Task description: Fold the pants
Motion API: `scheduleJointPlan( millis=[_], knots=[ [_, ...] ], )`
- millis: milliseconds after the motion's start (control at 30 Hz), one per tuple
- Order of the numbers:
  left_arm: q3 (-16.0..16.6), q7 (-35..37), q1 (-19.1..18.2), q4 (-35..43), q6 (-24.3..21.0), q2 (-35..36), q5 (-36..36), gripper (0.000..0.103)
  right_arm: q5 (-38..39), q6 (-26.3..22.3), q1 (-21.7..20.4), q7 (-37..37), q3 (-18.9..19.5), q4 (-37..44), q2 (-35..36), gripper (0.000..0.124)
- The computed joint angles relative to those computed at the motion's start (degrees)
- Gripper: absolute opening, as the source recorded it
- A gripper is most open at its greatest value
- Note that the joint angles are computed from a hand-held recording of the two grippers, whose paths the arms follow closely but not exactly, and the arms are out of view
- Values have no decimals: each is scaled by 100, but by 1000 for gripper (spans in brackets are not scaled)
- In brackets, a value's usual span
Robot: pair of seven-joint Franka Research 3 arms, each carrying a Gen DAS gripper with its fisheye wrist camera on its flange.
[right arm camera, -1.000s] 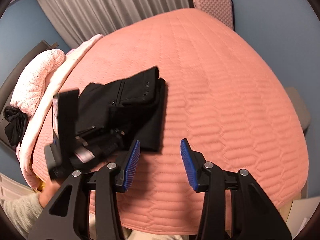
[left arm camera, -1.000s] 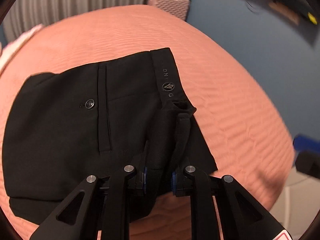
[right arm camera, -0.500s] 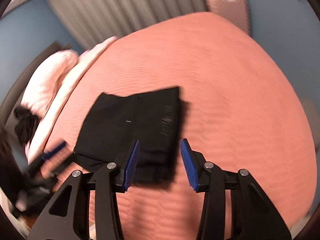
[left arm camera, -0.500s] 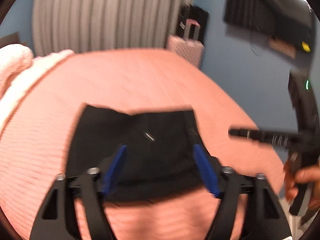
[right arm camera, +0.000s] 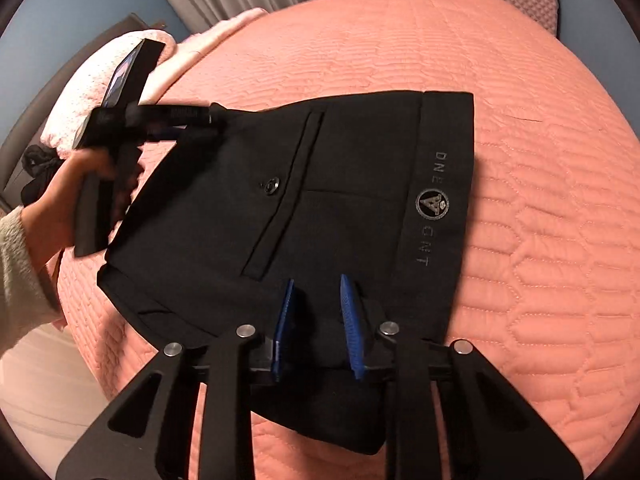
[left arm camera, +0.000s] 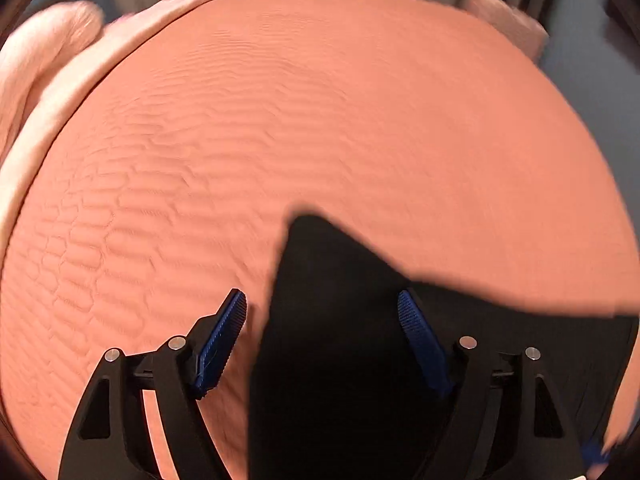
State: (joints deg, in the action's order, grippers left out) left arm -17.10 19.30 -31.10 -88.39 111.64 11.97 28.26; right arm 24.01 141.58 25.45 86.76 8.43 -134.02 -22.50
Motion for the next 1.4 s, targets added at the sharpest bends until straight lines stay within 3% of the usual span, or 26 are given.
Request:
scheduleJointPlan(
  millis=[67, 133, 200, 267, 300, 367, 400, 467, 600, 733, 800, 833, 933, 1000, 1067, 1133, 1167, 1200, 1267, 1333, 1400],
  knots=[
    [76, 297, -11, 541, -502, 371, 153, 74, -16, 121, 73, 83, 5, 305, 157, 26],
    [163, 496, -28, 980, -785, 686, 159, 73, 4, 336, 469, 14, -283, 584, 410, 26],
    [272, 391, -98, 1163, -804, 791, 344, 70, 91, 385, 511, -227, -272, 997, 866, 27],
    [324, 332, -125, 1077, -804, 592, 474, 70, -669, 156, 28, -19, 34, 1219, 1331, 30],
    [315, 297, -116, 870, -709, 361, 539, 70, -647, 137, -113, 40, 63, 1201, 1367, 17],
    [228, 321, -34, 175, -515, -344, 643, 70, -95, 186, -110, 300, -166, 1059, 1174, 12],
    [136, 243, -42, -71, -478, -599, 744, 71, -368, 353, -359, 712, -24, 822, 874, 18],
    [-119, 23, -79, -766, -415, -1251, 774, 72, -797, 464, -420, 1050, -43, 455, 374, 19],
    [-657, -343, -205, -1466, -508, -1746, 522, 72, -851, -51, -296, 1277, -270, -241, -522, 19],
    [-1141, -622, -647, -1049, -1444, -1293, 861, 72, -881, -347, -230, 1709, -162, -756, -1297, 19],
    [-1254, -645, -971, -517, -2127, -838, 1058, 72, -958, -430, -229, 1878, 0, -763, -1469, 19],
    [-1239, -689, -1110, -341, -2263, -690, 1070, 72, -984, -443, -239, 1969, 110, -753, -1540, 19],
    [-1087, -949, -1336, -203, -2166, -618, 835, 72, -950, -459, -169, 1957, 147, -775, -1709, 19],
    [-1013, -1082, -1432, -76, -2198, -577, 707, 72, -1057, -464, -277, 2092, 384, -616, -1630, 19],
    [-982, -1119, -1572, 209, -2395, -436, 779, 72, -1139, -402, -122, 2256, 360, -617, -1663, 19],
    [-930, -1113, -1642, 336, -2443, -414, 773, 73, -1214, -376, -65, 2443, 430, -576, -1647, 35],
    [-923, -1179, -1688, 398, -2468, -385, 755, 73, -1237, -354, -134, 2516, 540, -538, -1632, 53],
    [-907, -1222, -1710, 410, -2453, -394, 727, 73, -1324, -286, -153, 2611, 612, -532, -1662, 61],
    [-891, -1286, -1771, 477, -2544, -365, 747, 73, -1454, -185, -164, 2676, 684, -524, -1683, 64],
    [-867, -1341, -1786, 454, -2549, -379, 704, 74, -1770, -198, -147, 2830, 744, -461, -1574, 77],
    [-853, -1385, -1773, 392, -2495, -406, 620, 74, -1861, -177, -128, 2869, 748, -422, -1477, 79]
  ],
)
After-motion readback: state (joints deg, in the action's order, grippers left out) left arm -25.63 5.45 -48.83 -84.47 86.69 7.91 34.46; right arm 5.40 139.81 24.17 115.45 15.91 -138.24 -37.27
